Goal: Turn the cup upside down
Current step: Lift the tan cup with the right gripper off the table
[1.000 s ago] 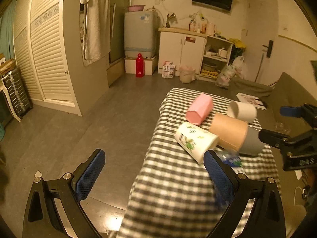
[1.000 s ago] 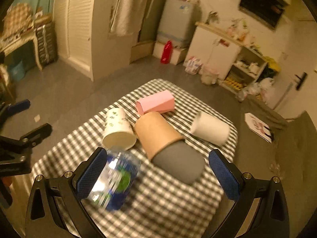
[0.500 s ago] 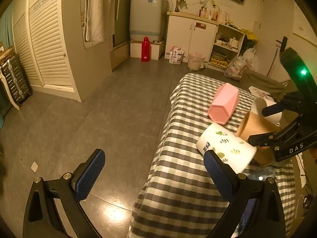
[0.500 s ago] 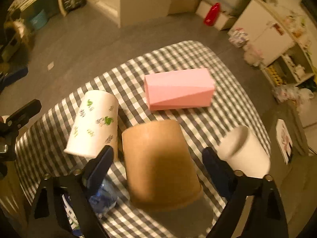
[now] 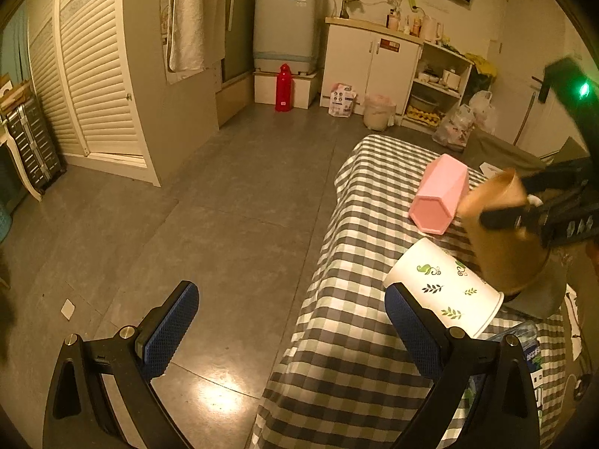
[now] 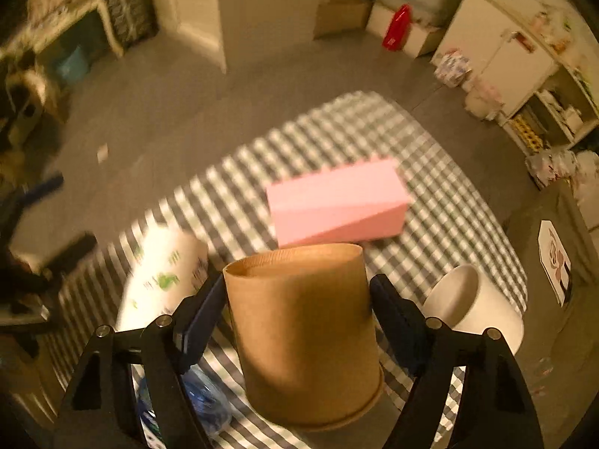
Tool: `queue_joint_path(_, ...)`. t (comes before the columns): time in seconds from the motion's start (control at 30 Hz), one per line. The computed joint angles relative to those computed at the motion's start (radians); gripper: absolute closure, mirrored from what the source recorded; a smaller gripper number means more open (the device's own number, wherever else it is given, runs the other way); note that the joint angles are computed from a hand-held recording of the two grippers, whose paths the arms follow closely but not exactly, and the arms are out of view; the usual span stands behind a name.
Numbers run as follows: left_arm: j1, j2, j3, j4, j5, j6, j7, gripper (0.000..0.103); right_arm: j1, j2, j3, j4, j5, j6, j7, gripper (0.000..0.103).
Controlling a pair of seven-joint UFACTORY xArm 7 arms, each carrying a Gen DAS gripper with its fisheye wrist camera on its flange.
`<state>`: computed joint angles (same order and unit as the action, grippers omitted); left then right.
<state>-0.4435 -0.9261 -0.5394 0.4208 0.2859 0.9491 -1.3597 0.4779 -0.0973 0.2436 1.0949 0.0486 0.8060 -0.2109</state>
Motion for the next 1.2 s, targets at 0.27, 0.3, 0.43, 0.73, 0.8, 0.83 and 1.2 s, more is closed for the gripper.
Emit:
queue_joint_path(0.27,-0.008,-0.046,-0.033,0.076,0.008,0.085,0.017,0.0,0.004,-0.172,-0.011,-0.06,0.096,-0.085,0.068,0.025)
queue_joint_path(0.3,-0.01,-0.056,-0.04,0.091,0.007,0.102,0.02,0.0,0.006,-0.208,-0.011,-0.066,0.103,-0.072,0.079,0.025)
queue_joint_path(0.43,-0.02,-0.1,-0.079,0.15,-0.007,0.165,0.028,0.0,-0.008,-0.375,0.008,-0.089,0.086,0.039,0.195,0.025)
queue_joint_path(0.73,-0.054,-0.156,-0.216,0.26,-0.094,0.283,0.014,0.0,0.024,-0.832,0.051,-0.33,0.193,0.355,0.489,0.025)
queue_joint_path(0.8,-0.06,-0.149,-0.245,0.276,-0.122,0.304,0.002,0.0,0.045,-0.908,0.061,-0.408,0.258,0.401,0.58,0.025)
queue_joint_path(0.83,-0.068,-0.152,-0.255,0.277,-0.134,0.312,-0.004,0.0,0.055,-0.932,0.069,-0.442,0.285,0.412,0.619,0.025)
queue_joint_path(1.2,-0.153,-0.102,-0.357,0.246,-0.242,0.386,-0.132,0.0,0.136,-0.999,0.157,-0.65,0.319,0.245,0.848,0.025)
